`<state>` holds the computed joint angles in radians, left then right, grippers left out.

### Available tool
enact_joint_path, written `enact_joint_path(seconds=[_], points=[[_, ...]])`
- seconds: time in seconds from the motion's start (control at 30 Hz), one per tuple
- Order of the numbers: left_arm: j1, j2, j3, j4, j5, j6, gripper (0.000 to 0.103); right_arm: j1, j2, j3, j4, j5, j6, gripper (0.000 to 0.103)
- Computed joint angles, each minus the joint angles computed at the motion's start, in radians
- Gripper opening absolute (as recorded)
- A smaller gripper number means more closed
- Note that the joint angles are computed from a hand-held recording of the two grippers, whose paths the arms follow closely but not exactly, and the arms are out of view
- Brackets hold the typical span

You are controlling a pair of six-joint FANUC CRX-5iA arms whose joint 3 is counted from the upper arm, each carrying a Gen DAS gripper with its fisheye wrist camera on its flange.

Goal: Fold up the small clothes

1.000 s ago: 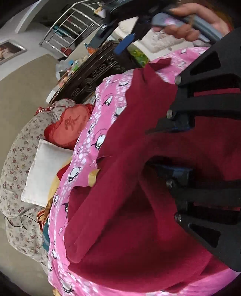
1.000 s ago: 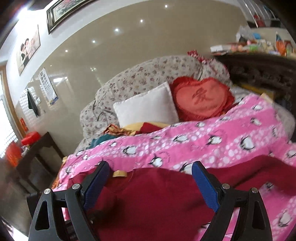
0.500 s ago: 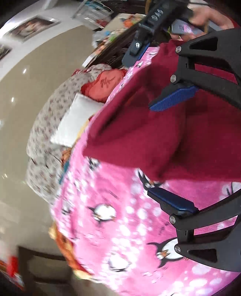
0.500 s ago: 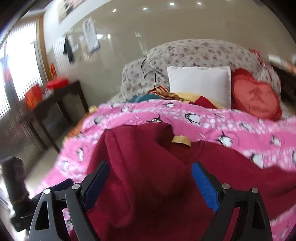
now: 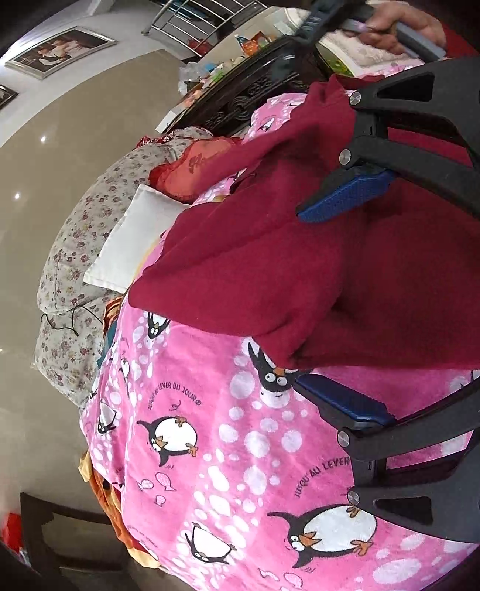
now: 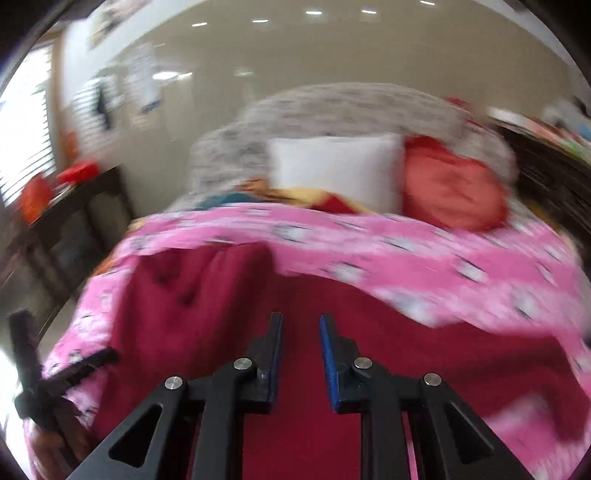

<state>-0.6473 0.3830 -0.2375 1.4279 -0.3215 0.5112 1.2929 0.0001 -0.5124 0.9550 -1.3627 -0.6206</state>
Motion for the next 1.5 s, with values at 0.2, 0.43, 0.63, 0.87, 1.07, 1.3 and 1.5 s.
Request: enact_joint_path(seconds=[0.2,0.43,0.63,0.87,1.07,1.3,1.5], points=[[0.002,0.010,0.015,-0.072,0.004,0.061,0.085,0.045,-0.095,-0.097,0.013,0.035,-0.124,0.061],[-0.007,0.005,0.003,-0.068,0.021,0.022,0.085,-0.216,0.192,0.239,-0.051,0.255,0.323,0.078],[0.010,0.027,0.022,-0.056,-0.027,0.021,0.085,-0.366,0.318,0.381,-0.249,0.326,0.535,0.030],[-0.001,0.012,-0.004,0.056,-0.019,-0.051,0.084,-0.149,0.029,0.073,0.046,0.238,0.287,0.014],[-0.015,0.002,-0.017,0.086,0.009,-0.083,0.085,0.074,-0.097,-0.024,-0.178,0.010,0.171,0.071],[-0.013,0.005,-0.014,0.068,0.012,-0.065,0.085,0.128,-0.130,-0.053,-0.080,-0.080,0.046,0.071],[-0.007,-0.007,-0.026,0.083,0.021,-0.073,0.085,-0.191,0.038,0.060,0.192,0.490,0.309,0.071]])
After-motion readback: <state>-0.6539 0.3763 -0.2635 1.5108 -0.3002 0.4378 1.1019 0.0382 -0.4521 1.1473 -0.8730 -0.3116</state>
